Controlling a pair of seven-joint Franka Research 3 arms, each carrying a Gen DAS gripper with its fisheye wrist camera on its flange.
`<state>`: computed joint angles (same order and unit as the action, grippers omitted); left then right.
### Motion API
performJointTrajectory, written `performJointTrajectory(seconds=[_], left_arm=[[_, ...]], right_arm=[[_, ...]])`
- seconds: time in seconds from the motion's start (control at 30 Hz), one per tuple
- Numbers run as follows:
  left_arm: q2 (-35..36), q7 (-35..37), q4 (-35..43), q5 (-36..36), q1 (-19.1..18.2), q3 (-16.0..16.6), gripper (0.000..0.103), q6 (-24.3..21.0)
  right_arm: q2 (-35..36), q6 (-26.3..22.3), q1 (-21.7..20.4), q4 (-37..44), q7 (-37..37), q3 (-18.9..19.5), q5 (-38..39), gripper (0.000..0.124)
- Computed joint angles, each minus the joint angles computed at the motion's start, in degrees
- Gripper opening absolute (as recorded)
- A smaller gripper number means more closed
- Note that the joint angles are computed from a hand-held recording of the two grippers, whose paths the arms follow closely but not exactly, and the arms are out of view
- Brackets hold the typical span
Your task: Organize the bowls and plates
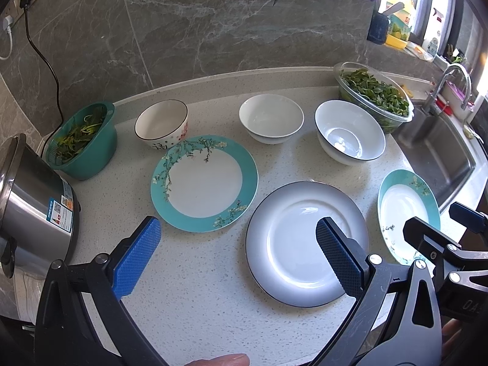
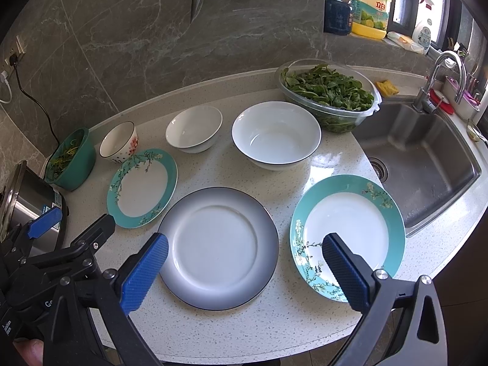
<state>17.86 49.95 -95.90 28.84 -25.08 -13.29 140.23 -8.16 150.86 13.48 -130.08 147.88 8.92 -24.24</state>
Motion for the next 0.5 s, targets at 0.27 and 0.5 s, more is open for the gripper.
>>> performJointTrajectory(seconds=[0.27,0.5], left_arm=[[1.3,6.4,-1.6,-5.3,2.5,-1.3,0.103,2.2],[1.7,33.0,-10.7,-39.2,15.6,-11.2,0.103,6.3]], right_arm=[[0.1,5.3,0.8,-2.9,-2.1,-0.7,3.9,0.103],[-0.2,18.8,6.8,-14.1,-18.9,-4.4,33.3,0.103]])
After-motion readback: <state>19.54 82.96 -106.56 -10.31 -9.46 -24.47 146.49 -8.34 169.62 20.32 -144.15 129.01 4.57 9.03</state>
